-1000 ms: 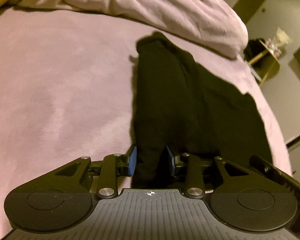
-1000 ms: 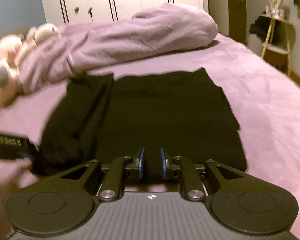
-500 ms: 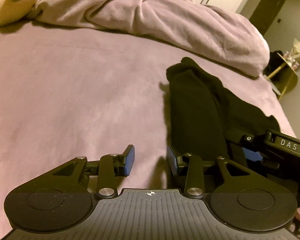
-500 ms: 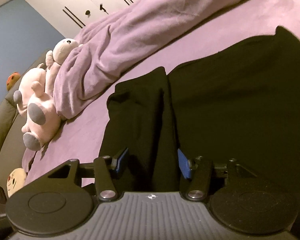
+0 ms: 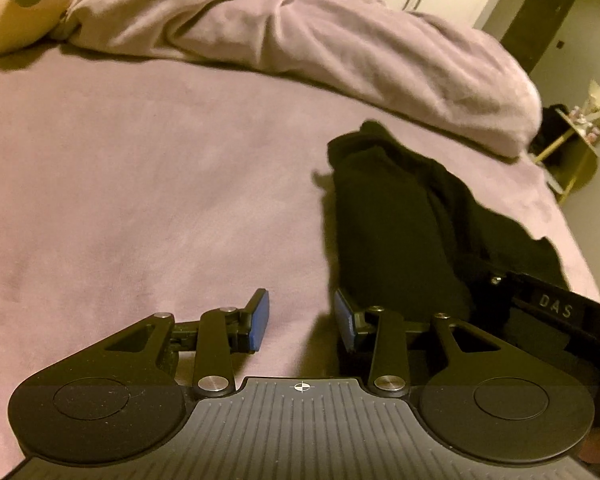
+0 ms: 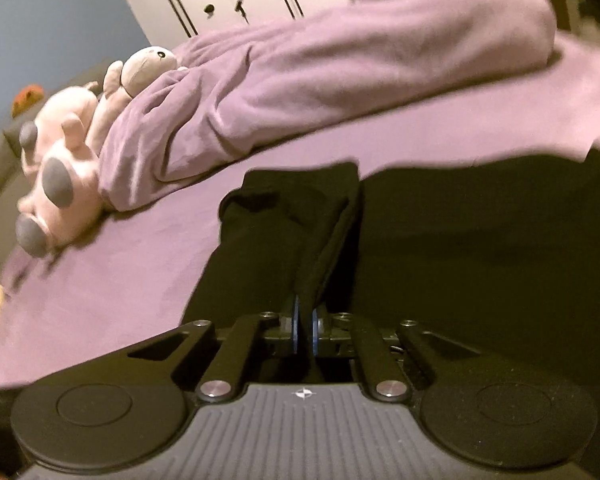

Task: Fold small clothes

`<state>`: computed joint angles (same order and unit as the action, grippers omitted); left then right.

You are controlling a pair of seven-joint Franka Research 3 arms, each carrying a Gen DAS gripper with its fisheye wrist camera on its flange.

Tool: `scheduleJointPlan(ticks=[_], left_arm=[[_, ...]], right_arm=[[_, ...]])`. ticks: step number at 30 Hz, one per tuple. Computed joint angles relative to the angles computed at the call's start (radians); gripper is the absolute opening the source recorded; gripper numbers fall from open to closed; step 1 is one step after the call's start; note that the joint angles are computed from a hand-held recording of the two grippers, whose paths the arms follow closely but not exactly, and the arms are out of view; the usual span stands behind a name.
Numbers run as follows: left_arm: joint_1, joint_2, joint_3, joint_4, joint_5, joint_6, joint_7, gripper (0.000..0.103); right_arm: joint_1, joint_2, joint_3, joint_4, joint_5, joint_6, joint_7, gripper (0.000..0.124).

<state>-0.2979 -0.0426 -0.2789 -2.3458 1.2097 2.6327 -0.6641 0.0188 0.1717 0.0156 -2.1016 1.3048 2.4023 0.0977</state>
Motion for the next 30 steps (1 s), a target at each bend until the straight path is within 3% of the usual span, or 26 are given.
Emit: scheduleJointPlan(ticks=[8, 11, 14, 15, 18, 21, 23, 25, 28, 30], left_arm=[[-0.034, 0.115, 0.002, 0.132, 0.043, 0.049, 0.041, 0.042], [-0.067, 0.164, 0.011, 0.187, 0.012, 0.019, 0.097, 0.042], [-0.094, 0.175, 0.022, 0.205, -0.012, -0.016, 0.147, 0.042], [-0.098, 0.175, 0.025, 0.205, -0.017, -0.019, 0.152, 0.043], [-0.107, 0.181, 0.032, 0.213, -0.045, -0.026, 0.155, 0.046], [-0.115, 0.185, 0.035, 0.222, -0.068, -0.046, 0.185, 0.048], [-0.121, 0.184, 0.035, 0.225, -0.083, -0.063, 0.202, 0.049], [-0.129, 0.176, 0.032, 0.227, -0.1, -0.095, 0.202, 0.049], [-0.147, 0.176, 0.021, 0.249, -0.106, -0.164, 0.214, 0.049], [-0.151, 0.181, 0.02, 0.262, -0.095, -0.165, 0.223, 0.049]], right_arm=[[-0.014, -0.098, -0.043, -0.075, 0.282, 0.215, -0.388, 0.005], [-0.031, -0.049, -0.066, -0.041, 0.182, 0.227, -0.267, 0.005], [-0.078, 0.01, -0.086, 0.011, -0.003, 0.116, -0.029, 0.01], [-0.1, 0.025, -0.087, 0.029, -0.026, 0.068, 0.02, 0.02], [-0.157, 0.063, -0.081, 0.08, -0.033, -0.066, 0.102, 0.039], [-0.161, 0.088, -0.06, 0.106, -0.063, -0.091, 0.161, 0.041], [-0.152, 0.089, -0.041, 0.1, -0.051, -0.049, 0.118, 0.037], [-0.136, 0.076, -0.026, 0.09, -0.055, -0.009, 0.073, 0.007], [-0.125, 0.027, -0.013, 0.049, 0.011, 0.06, -0.118, 0.005], [-0.106, -0.005, -0.01, 0.02, 0.112, 0.162, -0.263, 0.005]])
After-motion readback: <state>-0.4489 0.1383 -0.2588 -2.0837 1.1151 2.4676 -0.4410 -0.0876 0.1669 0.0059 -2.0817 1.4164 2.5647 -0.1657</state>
